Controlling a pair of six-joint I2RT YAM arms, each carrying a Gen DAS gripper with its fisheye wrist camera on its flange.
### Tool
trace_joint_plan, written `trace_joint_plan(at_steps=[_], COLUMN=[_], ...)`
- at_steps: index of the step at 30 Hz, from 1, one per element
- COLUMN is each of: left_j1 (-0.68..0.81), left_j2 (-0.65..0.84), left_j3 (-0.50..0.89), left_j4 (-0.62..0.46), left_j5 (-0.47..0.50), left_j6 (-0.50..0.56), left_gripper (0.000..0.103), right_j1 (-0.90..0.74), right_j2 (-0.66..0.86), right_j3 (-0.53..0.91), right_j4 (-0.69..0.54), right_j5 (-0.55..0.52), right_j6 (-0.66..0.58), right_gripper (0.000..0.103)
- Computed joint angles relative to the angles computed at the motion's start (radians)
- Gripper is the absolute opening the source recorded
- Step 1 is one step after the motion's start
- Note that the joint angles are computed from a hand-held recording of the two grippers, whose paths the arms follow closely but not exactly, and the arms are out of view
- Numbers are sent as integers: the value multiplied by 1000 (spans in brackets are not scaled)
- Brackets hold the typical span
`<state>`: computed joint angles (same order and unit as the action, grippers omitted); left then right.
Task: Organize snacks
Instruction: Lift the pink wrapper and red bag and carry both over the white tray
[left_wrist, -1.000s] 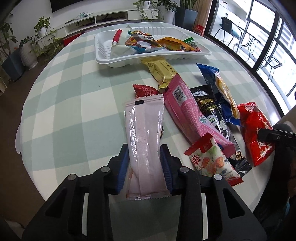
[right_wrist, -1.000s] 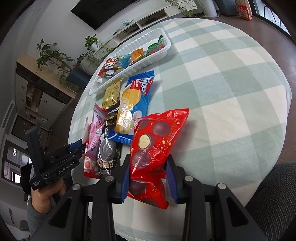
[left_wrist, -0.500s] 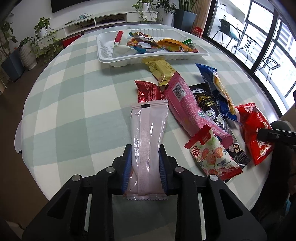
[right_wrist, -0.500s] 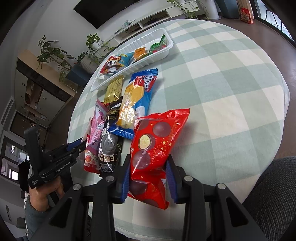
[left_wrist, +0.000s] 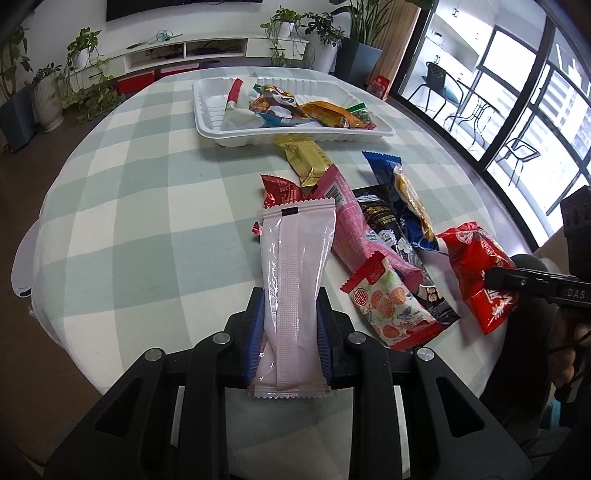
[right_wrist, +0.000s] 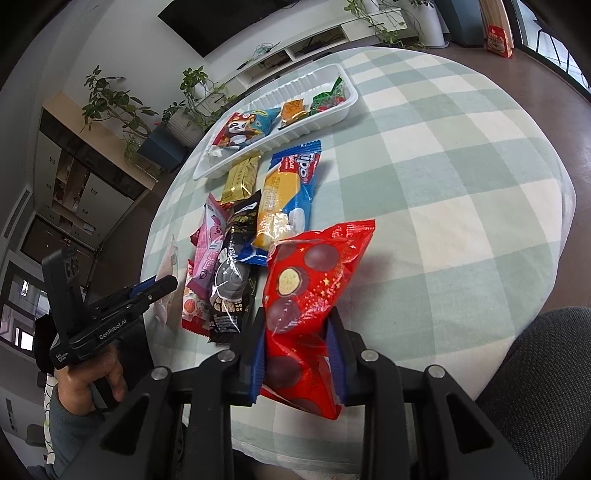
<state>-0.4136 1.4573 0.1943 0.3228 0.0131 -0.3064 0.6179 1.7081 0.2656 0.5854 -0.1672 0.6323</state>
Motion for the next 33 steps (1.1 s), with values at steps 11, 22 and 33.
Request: trace_joint_plan(at_steps=[11,22,33], left_j1=[17,242,396], left_j2=[-197,-179,132], left_j3=[-32,143,614], left_j4=[-70,-146,-274], left_j5=[83,267,326], left_j6=[-27,73,179], left_gripper=[23,23,23], right_j1=[-14,-291,-402], right_j2=[-126,-280,-26], right_j3=[-38,91,580], right_j4=[-49,-292,-481], right_j5=[-3,-84,-111], right_j6=[-22,-201,-350], right_gripper=[27,27,27])
